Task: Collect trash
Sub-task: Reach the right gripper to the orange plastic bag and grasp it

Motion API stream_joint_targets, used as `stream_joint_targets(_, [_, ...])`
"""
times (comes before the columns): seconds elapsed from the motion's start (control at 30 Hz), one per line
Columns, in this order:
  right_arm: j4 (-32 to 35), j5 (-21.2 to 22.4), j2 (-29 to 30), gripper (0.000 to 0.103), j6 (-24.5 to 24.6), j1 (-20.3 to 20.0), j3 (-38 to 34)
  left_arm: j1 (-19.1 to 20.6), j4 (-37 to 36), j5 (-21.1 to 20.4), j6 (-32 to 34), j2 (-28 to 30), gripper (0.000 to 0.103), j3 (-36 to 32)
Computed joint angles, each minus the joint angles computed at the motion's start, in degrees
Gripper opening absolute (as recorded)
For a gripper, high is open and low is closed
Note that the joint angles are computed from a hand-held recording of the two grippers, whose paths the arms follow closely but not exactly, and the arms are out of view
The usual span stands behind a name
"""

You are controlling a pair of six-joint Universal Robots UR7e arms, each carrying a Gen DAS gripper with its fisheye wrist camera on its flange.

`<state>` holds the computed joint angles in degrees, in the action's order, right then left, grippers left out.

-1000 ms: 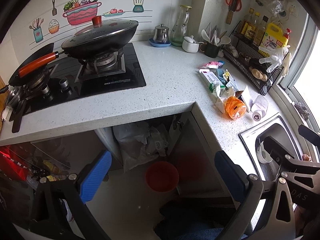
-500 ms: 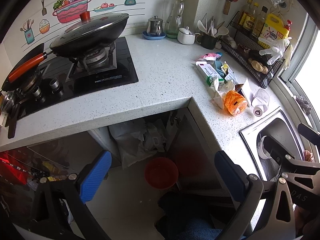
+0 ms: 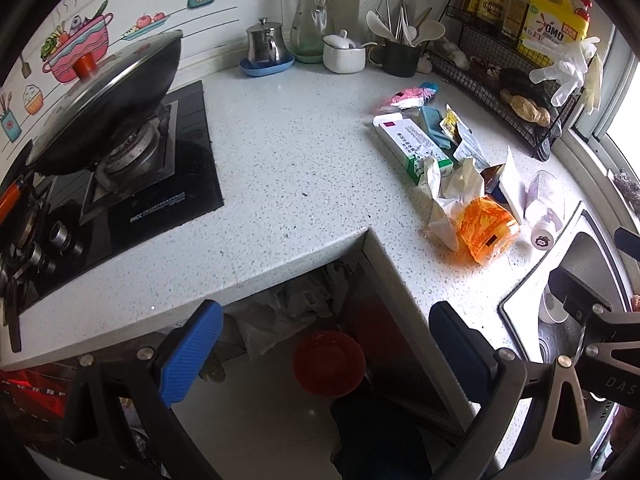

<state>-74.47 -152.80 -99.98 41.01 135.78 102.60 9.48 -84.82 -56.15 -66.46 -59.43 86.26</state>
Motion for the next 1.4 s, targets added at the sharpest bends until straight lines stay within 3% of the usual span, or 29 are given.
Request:
stream_joint_targets(0.13, [-5.33,2.31,0.21,0.103,-5.76,-4.97,0.09,3.5,-5.26,-1.43,5.22,2.8,0.102,-1.47])
stream_joint_targets(0.3, [-9.35,6.25,1.54,0.103,-10.6,-10.99,-0.82,7.14,-6.76,-2.59,9.49,7.08,0.102,-4.51])
stream_joint_targets(0.37, [-10.18,7.67,2.14,0.09,-12.56,-13.07,-1.14,8.53,-7.29,-3.99,10.78,8.28,0.102,-5.33])
stream_joint_targets(0.6, [-11.24,14.36,3.78,0.081,-18.12,-19.19,-2.27,10.8,-7.08,-5.93,14.03,10.96,0.102,-7.53])
stream_joint_targets(0.8, [-11.0,16.88,4.69,0.066,-19.71,-21.72,-2.3,11.6,-5.81,-6.6,15.06,11.93,0.102,-8.76])
stream_joint_targets(1.1, [-10.42,16.11,4.64,0.062,-17.65,-19.0,-3.57,11.84,-9.39,-10.09,18.38,11.65,0.102,-9.6])
stream_joint_targets(1.3, [-7.74,9.24,1.26,0.062,-8.12,-13.52,-4.68,11.69,-11.57,-12.93,26.21,16.1,0.102,-15.11])
stream_joint_targets(1.4, [-5.35,6.51,-0.57,0.062,-2.67,-13.03,-4.37,11.85,-11.24,-14.21,30.14,19.06,0.102,-18.25])
